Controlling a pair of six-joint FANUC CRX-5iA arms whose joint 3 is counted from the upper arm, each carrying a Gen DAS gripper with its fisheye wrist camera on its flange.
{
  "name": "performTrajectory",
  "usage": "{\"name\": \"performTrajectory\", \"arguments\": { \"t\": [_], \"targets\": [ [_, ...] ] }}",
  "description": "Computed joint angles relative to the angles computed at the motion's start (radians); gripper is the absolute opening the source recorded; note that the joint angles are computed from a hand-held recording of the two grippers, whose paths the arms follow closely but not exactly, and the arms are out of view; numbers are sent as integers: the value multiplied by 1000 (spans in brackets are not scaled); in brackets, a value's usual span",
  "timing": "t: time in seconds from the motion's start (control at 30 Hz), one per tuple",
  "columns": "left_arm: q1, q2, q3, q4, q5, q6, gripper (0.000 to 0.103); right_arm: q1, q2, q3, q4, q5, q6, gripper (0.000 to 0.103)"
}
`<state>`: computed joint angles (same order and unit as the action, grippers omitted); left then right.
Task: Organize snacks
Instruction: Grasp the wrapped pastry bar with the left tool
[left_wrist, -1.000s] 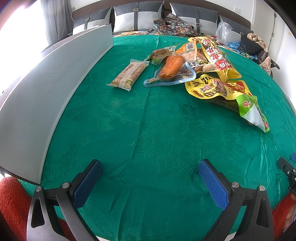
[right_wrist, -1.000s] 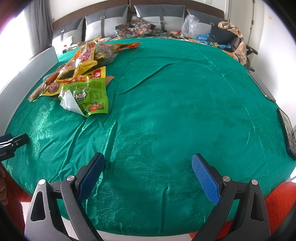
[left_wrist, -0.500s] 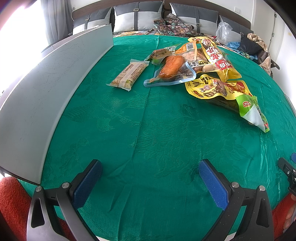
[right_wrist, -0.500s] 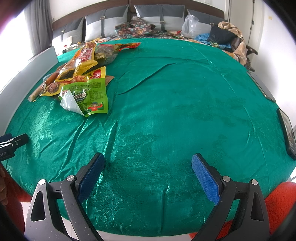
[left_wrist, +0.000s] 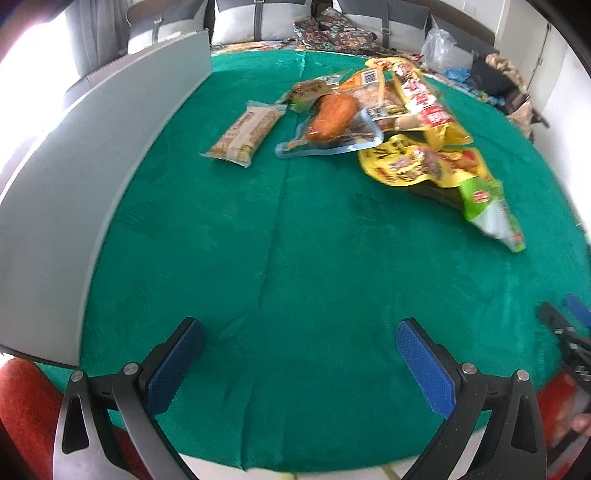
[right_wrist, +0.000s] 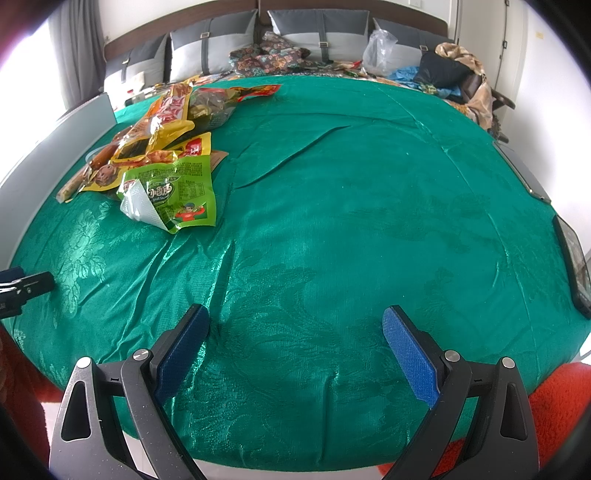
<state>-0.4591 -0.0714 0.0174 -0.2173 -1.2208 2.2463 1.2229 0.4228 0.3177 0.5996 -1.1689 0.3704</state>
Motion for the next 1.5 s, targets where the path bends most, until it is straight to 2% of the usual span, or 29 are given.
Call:
{"name": "performTrajectory", "arguments": {
  "t": [0.13,0.3,0.63,0.7,0.93,1.0,1.1,1.17,1.2,1.27,1.33,1.4,1.5],
  "targets": [
    [3,-27,-15,24,51,-19,103,0,0,0,-1,0,1,97],
    [-19,-11,20,-1,48,-5,103,1,-4,-2,-5,-1,4,97],
    [-33,-13,4,10,33,-1,103,1,-6,-2,-5,-2,6,97],
    [-19,-27,-15,35,55,-4,103,1,-6,-3,-4,-1,6,97],
    [121,-132,-128,217,224,-59,103,1,-5,-3,-4,0,5,97],
    [138,-113,-91,201,201,-79,103,1,-6,-4,-3,1,5,97],
    [139,-43,23,114,119,-115,103,-2,0,6,-5,-1,11,97],
    [161,41,127,77,40,-175,103,-2,0,6,-5,0,10,97],
    [175,70,158,74,16,-195,101,-2,0,7,-5,0,11,97],
    [217,137,213,96,-14,-231,91,-2,1,7,-5,-1,10,97],
    [250,192,248,121,-38,-245,77,-2,0,5,-4,0,9,97],
    [272,253,292,131,-65,-256,74,-1,0,5,-4,0,10,97],
    [280,308,334,121,-84,-266,75,-1,-2,2,-4,2,9,97]
  ]
}}
